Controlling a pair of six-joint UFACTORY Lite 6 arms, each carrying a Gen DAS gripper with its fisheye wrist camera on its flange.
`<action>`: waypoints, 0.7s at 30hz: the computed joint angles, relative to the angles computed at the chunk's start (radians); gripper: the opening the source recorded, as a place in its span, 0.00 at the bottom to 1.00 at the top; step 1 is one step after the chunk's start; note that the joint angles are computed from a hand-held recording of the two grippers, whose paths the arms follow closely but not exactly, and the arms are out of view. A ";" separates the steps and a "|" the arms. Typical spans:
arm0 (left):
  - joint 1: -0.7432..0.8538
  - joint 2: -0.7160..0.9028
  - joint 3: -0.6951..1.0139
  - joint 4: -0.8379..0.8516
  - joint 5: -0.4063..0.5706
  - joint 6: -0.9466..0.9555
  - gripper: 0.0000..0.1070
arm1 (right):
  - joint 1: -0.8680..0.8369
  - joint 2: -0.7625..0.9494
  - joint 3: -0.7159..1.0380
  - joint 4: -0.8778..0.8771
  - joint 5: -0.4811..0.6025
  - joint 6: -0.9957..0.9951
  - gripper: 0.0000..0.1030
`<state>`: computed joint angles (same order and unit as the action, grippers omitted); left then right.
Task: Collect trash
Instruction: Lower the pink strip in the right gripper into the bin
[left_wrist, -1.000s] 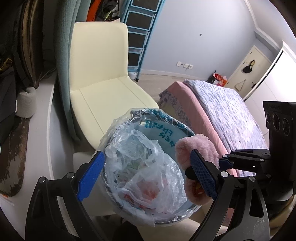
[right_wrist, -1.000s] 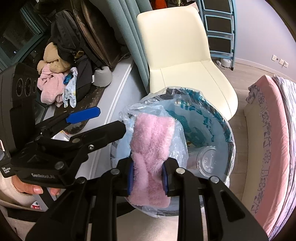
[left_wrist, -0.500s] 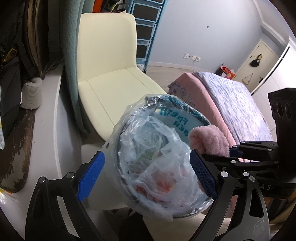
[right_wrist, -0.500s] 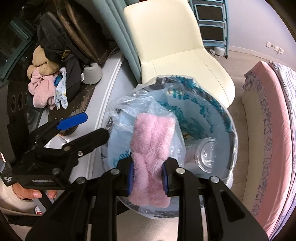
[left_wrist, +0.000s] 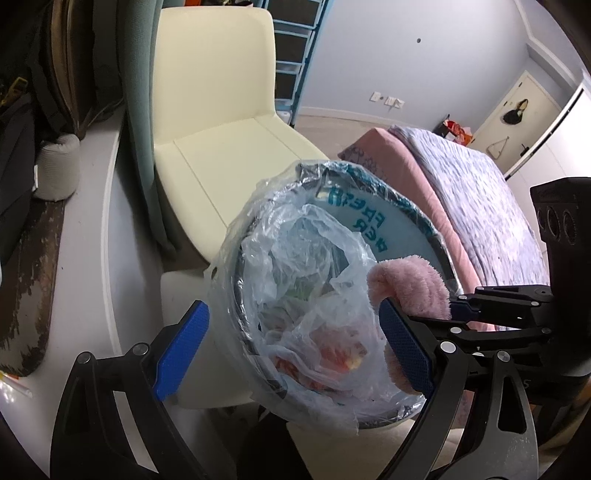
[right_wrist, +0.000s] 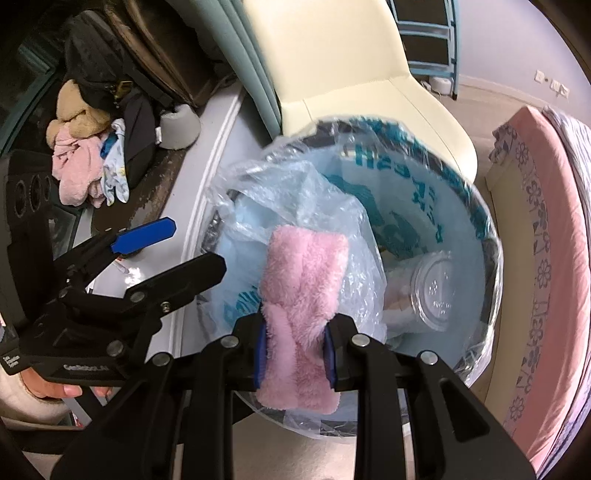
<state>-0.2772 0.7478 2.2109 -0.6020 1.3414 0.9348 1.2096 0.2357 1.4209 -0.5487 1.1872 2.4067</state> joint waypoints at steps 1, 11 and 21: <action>-0.004 -0.001 -0.005 0.003 -0.005 0.000 0.84 | -0.002 -0.006 -0.016 0.003 -0.013 0.010 0.23; -0.023 0.014 -0.018 0.025 -0.043 -0.030 0.84 | -0.039 -0.007 -0.053 0.041 -0.071 -0.029 0.24; -0.040 0.013 -0.028 0.030 -0.041 -0.030 0.84 | -0.064 0.007 -0.075 0.066 -0.124 -0.066 0.24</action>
<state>-0.3174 0.7610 2.1832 -0.5724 1.3009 0.9052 1.1457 0.2431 1.3463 -0.4827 1.0630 2.3407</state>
